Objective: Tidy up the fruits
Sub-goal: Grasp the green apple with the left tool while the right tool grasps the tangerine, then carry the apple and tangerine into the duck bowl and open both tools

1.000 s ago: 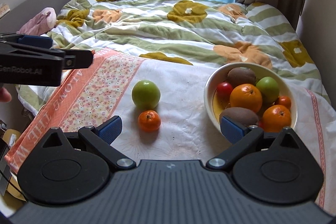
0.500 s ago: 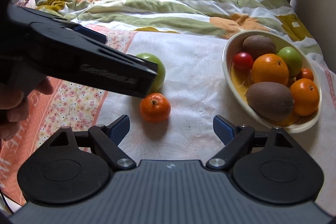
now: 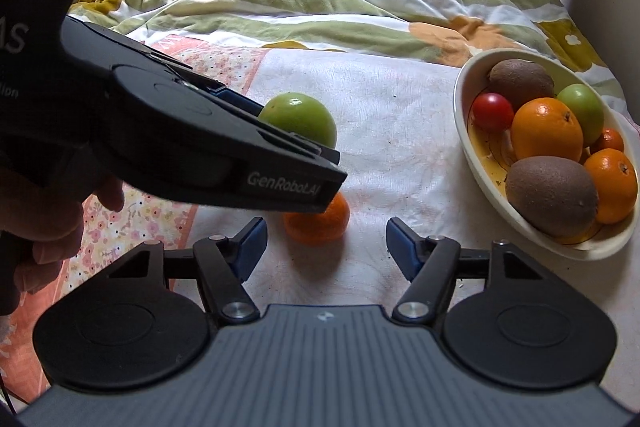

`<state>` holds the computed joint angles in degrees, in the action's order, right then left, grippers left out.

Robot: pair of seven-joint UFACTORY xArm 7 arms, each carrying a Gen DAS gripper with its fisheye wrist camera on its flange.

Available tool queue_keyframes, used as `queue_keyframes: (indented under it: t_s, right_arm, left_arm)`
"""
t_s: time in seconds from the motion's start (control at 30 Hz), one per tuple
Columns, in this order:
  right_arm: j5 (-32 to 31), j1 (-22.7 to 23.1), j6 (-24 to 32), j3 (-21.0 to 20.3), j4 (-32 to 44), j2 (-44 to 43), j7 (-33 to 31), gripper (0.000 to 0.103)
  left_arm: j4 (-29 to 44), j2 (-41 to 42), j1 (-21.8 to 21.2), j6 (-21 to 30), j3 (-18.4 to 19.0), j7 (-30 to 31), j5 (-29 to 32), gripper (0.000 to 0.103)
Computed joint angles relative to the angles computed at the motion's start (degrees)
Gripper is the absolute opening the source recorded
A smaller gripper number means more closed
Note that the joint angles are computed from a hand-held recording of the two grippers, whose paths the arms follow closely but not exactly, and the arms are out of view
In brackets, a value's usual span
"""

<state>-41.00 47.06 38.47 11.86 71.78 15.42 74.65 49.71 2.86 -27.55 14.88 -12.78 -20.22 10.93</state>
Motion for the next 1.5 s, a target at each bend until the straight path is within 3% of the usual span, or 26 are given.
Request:
queue_keyframes:
  t_s: [0.23,0.53,0.63,0.9,1.07,1.23,1.5]
  right_arm:
    - [-0.6,0.2,0.2,-0.6,1.0,1.2,-0.1,0.072]
    - [-1.6,0.8,-0.9,-1.5,1.8,2.8,-1.2,0.065]
    - [-2.5,1.0,-1.8,-1.7,1.8,3.0,-1.5,0.056]
    - [-2.6,1.3,-2.1,-2.0,1.6,2.4,-2.8,0.054]
    - [-3.4,0.5,-2.2,-1.3,-1.5,-1.9,0.5,0.054]
    - [-4.3,-2.4,-2.1,0.8,-5.9,-8.6,1.7,0.054]
    - [-0.1,-10.1,-6.0,3.7,-15.4,-21.4,-7.0,0.054]
  left_arm:
    - [-1.2,-1.1,0.3,-0.3,0.2,0.2,0.4,0.059]
    - [-4.5,-5.1,2.6,1.0,0.3,-8.2,7.9,0.059]
    - [-5.9,-6.9,3.7,1.6,-0.2,-10.8,9.9,0.059]
    - [-9.3,-12.2,5.6,2.6,-2.2,-15.0,9.8,0.059]
    - [-10.1,-15.8,5.9,3.6,-3.7,-16.0,8.7,0.059]
    - [-9.0,-19.0,7.0,6.1,-7.2,-20.9,10.4,0.059]
    - [-1.2,-17.1,8.2,12.6,-14.0,-35.7,19.5,0.059]
